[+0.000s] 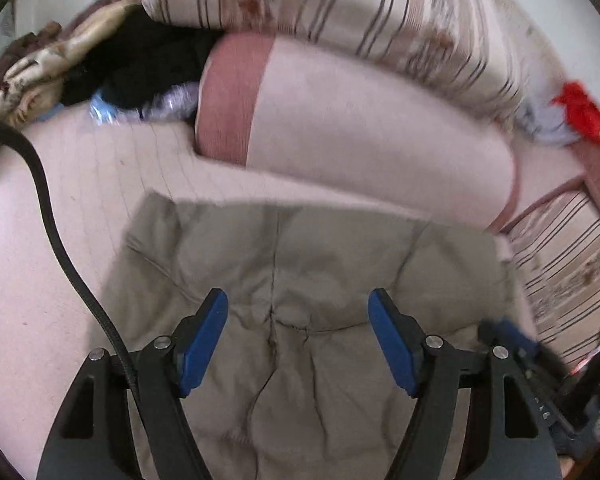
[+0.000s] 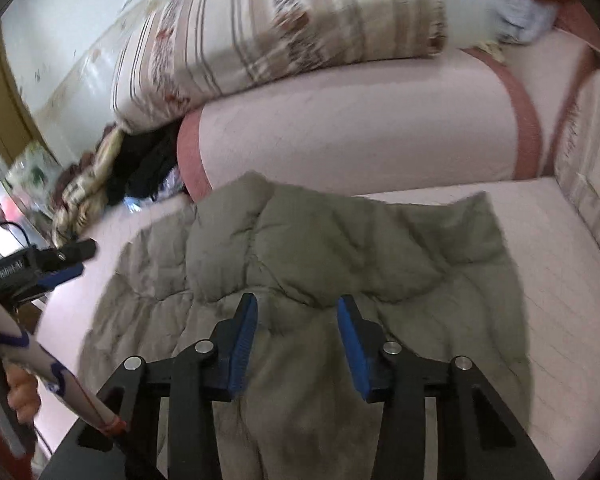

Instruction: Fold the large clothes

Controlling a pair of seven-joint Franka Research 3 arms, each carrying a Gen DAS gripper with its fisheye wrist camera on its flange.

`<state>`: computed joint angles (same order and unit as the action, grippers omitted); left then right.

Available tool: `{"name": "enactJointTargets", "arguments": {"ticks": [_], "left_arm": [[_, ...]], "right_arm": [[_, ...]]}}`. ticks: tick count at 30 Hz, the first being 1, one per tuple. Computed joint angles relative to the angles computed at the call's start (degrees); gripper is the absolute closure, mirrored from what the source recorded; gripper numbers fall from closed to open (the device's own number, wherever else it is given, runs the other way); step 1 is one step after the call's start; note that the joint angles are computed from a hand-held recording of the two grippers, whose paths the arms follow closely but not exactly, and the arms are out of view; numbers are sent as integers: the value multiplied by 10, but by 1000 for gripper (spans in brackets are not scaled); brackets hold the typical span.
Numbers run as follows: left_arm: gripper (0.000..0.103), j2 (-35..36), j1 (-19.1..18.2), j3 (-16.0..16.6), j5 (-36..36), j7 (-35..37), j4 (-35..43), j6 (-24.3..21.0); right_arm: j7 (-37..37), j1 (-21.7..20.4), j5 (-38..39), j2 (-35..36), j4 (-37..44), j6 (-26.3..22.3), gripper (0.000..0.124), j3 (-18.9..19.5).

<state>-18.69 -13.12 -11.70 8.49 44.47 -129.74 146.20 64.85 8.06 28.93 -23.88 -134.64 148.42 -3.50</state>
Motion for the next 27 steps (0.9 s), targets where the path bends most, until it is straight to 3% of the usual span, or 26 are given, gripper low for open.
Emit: {"name": "enactJointTargets", "arguments": {"ticks": [3,7,16,19,21,23,27], "left_arm": [[31,41,12,-8,33,-6,8,-7],[25,71,26,-6,68,-25,5,30],[18,96,33,1,75,-39,1,77],[18,94,28,6,52,-21,8,57],[21,79,23,9,27,-2,16,21],[21,39,26,6,36,-8,-1,12],[21,-40,31,-2,66,-8,-39,-22]], "right_arm": [[21,-7,-36,59,23,31,78,24],[44,-10,-63,126,54,52,70,29],[-32,0,54,179,75,67,64,11],[-16,-4,29,178,73,70,61,19],[29,-12,-30,181,84,57,61,27],[79,-20,-92,171,91,42,61,33],[93,-29,-96,118,67,53,60,20]]}}
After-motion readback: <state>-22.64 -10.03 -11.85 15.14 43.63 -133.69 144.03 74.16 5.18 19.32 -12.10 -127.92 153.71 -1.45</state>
